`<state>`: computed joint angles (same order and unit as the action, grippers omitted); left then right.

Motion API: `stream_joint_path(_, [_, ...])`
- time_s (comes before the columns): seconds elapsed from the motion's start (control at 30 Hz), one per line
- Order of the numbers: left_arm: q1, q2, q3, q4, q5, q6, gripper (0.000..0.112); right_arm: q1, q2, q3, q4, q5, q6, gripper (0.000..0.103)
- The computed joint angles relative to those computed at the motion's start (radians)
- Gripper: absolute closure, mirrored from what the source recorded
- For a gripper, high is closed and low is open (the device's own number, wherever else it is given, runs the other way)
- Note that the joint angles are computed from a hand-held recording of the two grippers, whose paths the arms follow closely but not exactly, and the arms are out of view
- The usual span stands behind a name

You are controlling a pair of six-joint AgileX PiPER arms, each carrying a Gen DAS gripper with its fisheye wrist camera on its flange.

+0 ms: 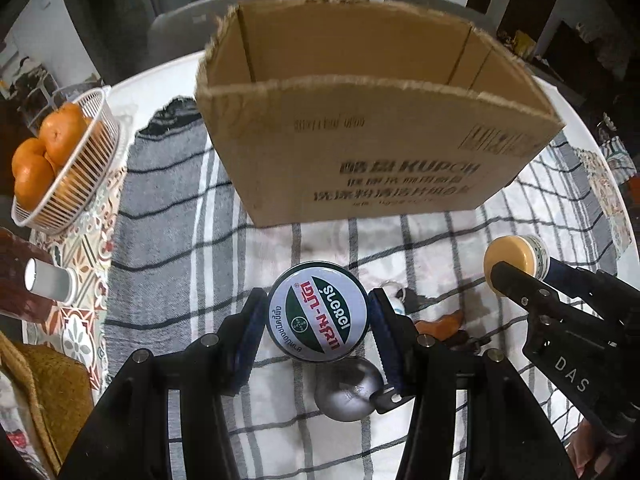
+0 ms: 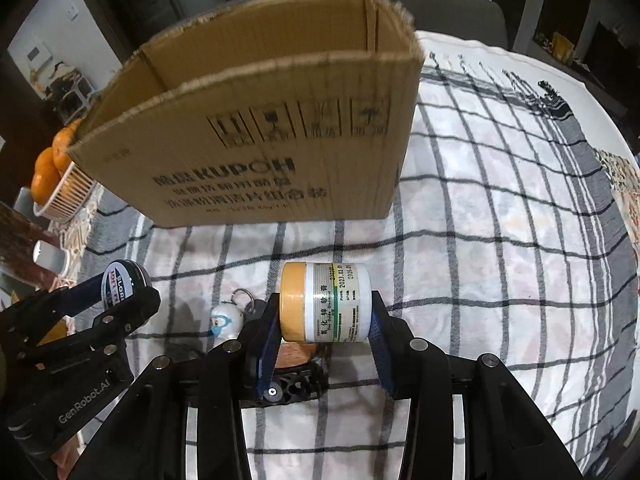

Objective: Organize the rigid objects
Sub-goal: 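Lift the green tin and pill bottle and carry both toward the box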

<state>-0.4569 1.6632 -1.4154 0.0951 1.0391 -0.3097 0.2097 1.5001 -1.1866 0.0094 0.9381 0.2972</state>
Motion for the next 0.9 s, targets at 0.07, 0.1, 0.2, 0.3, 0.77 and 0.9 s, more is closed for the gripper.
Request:
stream_joint_path(0.07, [0.003,-0.009,-0.014,-0.008,0.007,0.007,0.061,0.003,0.0,-0.017,-0.008,0.0,0.006,0.061])
stream_joint_path(0.1, [0.006,-0.013,-0.02,-0.015,0.008,0.012,0.061,0.006,-0.012,-0.02,-0.014,0.003,0.011,0.061])
stream_joint_path(0.2, [0.002,-0.035,-0.036,-0.017,0.016,0.007,0.061,0.009,-0.025,-0.044,-0.016,0.014,0.012,0.061])
stream_joint_path(0.3, [0.004,-0.051,-0.058,-0.026,0.026,0.012,0.061,0.016,-0.048,-0.064,-0.03,0.023,0.021,0.061])
stream_joint_path(0.77, [-0.023,-0.104,-0.186,0.04,0.07,-0.002,0.061,0.045,-0.116,-0.188,-0.081,0.066,0.029,0.061])
stream_joint_path(0.9, [-0.031,-0.103,-0.233,0.059,0.087,-0.003,0.061,0.049,-0.121,-0.221,-0.085,0.073,0.027,0.061])
